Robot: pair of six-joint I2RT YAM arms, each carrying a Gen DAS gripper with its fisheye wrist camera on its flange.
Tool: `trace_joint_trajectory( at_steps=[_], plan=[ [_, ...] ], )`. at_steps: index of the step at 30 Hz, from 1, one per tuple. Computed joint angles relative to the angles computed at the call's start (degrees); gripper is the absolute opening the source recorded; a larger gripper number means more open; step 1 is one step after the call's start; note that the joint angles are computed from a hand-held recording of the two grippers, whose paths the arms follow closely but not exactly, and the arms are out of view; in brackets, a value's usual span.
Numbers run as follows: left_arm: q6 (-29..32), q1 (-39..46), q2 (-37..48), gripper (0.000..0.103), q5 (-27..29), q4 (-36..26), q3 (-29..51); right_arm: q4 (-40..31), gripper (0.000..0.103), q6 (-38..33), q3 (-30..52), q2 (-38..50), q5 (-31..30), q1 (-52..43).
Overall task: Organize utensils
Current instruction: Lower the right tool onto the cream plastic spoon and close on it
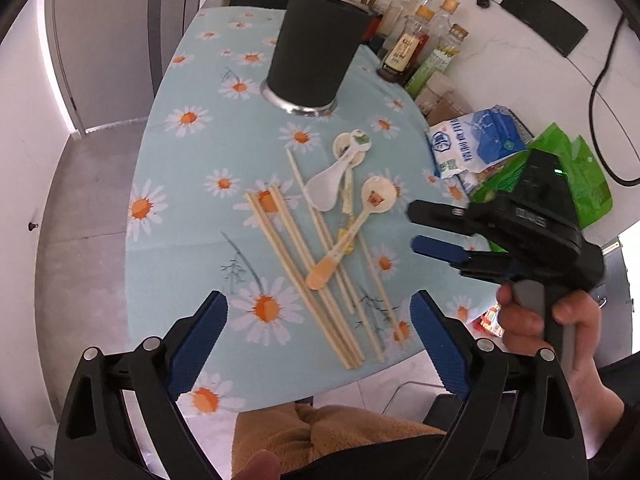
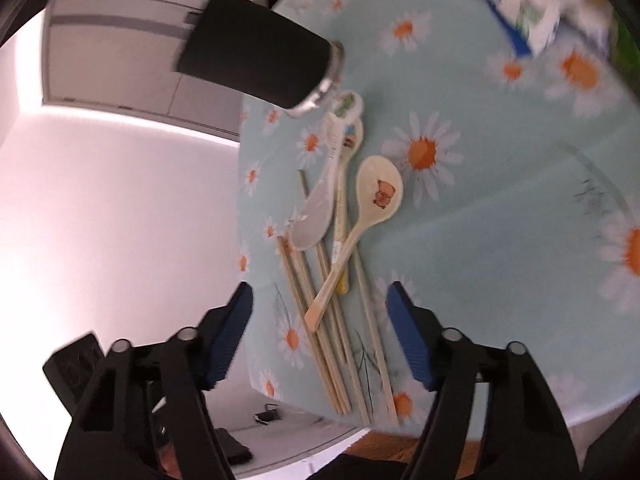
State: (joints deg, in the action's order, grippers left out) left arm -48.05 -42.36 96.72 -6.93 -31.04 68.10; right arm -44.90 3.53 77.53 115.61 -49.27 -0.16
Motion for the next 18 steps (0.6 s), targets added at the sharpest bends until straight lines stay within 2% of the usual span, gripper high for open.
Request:
trace_joint_trajectory(
  at_steps=[5,10,14,16,18],
  plan=[
    [2.2,3.4,-1.9,0.089,2.4,1.4,-3.6,5.3,0.052,7.5,0.6,4.3,-1.1,1.7],
    [5.0,6.5,-2.8,0.089,4.4,2.6,-5.0,11.4,0.034,13.9,-0.9,5.6,-1.1,2.7],
    [7.9,8.5,-2.7,0.089,6.1,4.0,-5.6,15.1,0.025,16.4,-1.2,6.8,-1.4,2.9],
    [8.9,9.3,-2.2,0.089,7.1,5.0,-5.8,16.4,0.014,17.6,-1.9,6.3,-1.1,3.2],
    [9.1,9.7,-1.8,0.089,8.2,5.6,-6.1,17.7,0.009,18.2,-2.4,6.8,-1.0,3.1]
  ],
)
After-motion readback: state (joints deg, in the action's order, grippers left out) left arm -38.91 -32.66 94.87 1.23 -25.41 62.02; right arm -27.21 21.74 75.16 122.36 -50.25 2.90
